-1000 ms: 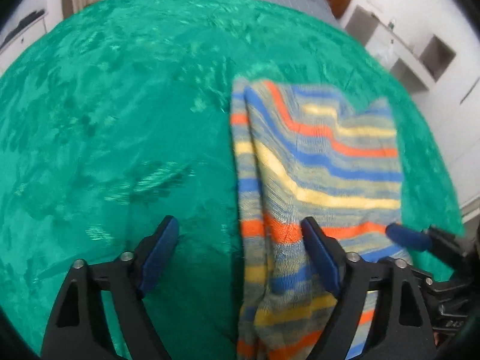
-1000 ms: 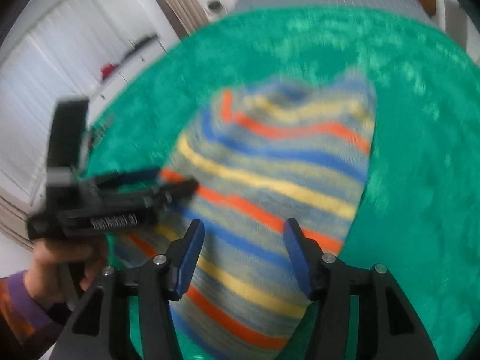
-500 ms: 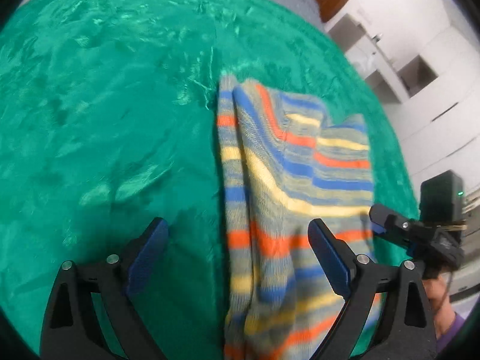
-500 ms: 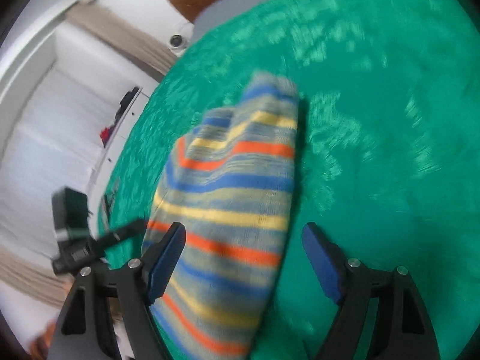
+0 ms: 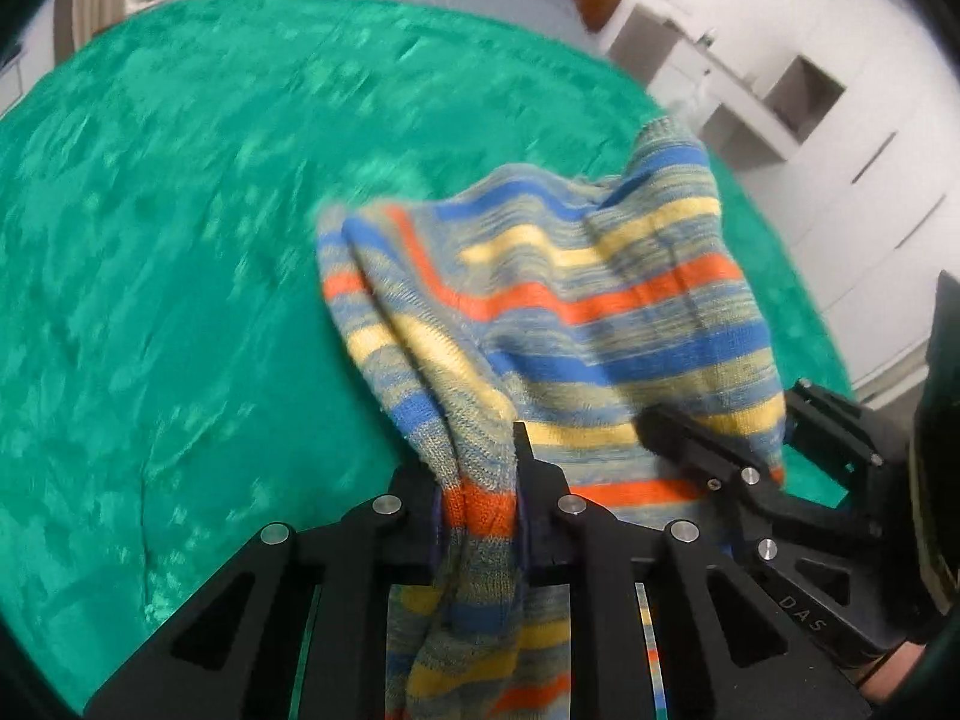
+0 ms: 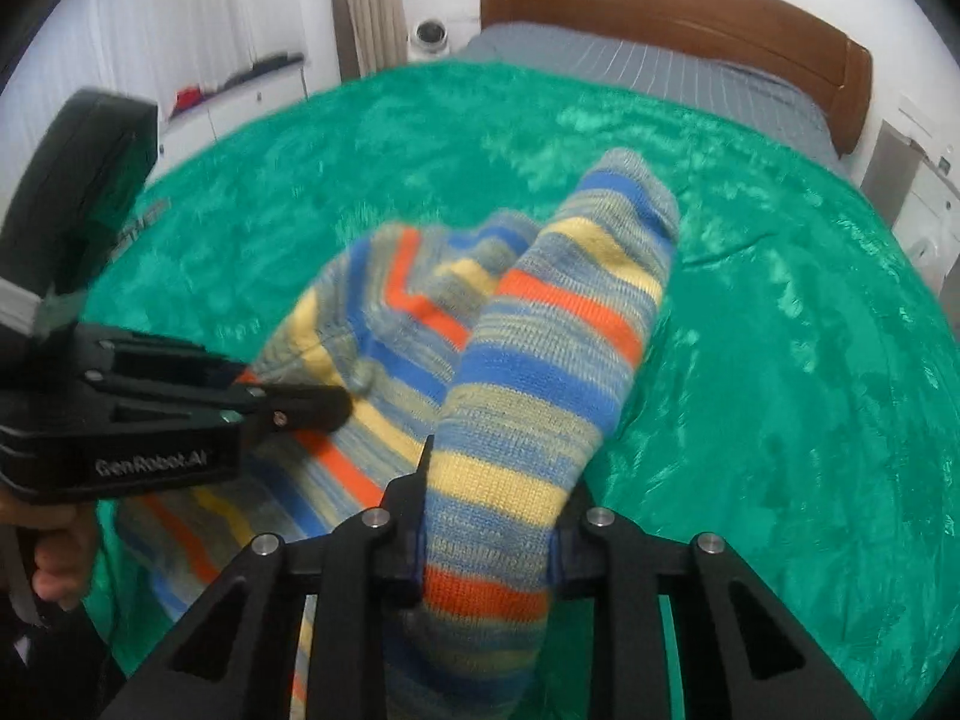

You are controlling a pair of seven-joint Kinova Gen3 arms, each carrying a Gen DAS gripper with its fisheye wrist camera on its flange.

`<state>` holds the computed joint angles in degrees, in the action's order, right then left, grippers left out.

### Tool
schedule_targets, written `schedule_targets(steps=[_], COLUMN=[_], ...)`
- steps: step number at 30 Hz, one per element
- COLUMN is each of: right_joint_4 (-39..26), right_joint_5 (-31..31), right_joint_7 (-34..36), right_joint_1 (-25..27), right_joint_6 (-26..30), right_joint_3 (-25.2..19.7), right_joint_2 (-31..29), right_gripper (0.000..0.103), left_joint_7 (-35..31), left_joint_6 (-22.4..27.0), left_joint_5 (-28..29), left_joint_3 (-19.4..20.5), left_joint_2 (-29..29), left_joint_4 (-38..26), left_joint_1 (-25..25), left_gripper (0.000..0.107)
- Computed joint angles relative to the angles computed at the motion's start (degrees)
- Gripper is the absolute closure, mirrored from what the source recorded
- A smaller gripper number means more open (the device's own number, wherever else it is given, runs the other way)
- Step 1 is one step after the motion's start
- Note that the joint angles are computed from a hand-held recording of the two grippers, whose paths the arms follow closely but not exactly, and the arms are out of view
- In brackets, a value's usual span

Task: Fold small clothes

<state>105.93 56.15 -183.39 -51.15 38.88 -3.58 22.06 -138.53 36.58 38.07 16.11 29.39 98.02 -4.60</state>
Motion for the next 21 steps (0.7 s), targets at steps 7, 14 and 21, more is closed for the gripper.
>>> schedule_targets(steps=[7, 14, 21], right_joint_4=[4.74, 10.83, 12.77], right_joint_5=[1.95, -8.24, -7.2], right_joint_7=[-2.38, -0.2, -8.68], right_joint_1=[5.59, 13.61, 6.73], right_joint_6=[-1.42, 3.62, 13.84], right_joint_3=[1.17, -3.32, -11.63], right_joint_2=[-8.95, -13.3, -17.94], right_gripper=[0.073, 0.007, 0.003], left_joint_7=[9.85, 9.19, 10.78], left_joint_6=[-5.93, -21.82, -37.61], left_joint_5=[-6.74, -10.46, -14.31], left_joint_3=[0.39, 1.8, -7.43], left_joint_2=[-0.37, -8.24, -20.08], left_joint_4=[-3.36, 9.7, 21.34], left_joint_1=[7.6, 7.88, 18.3], left_gripper=[0.041, 0.016, 0.005])
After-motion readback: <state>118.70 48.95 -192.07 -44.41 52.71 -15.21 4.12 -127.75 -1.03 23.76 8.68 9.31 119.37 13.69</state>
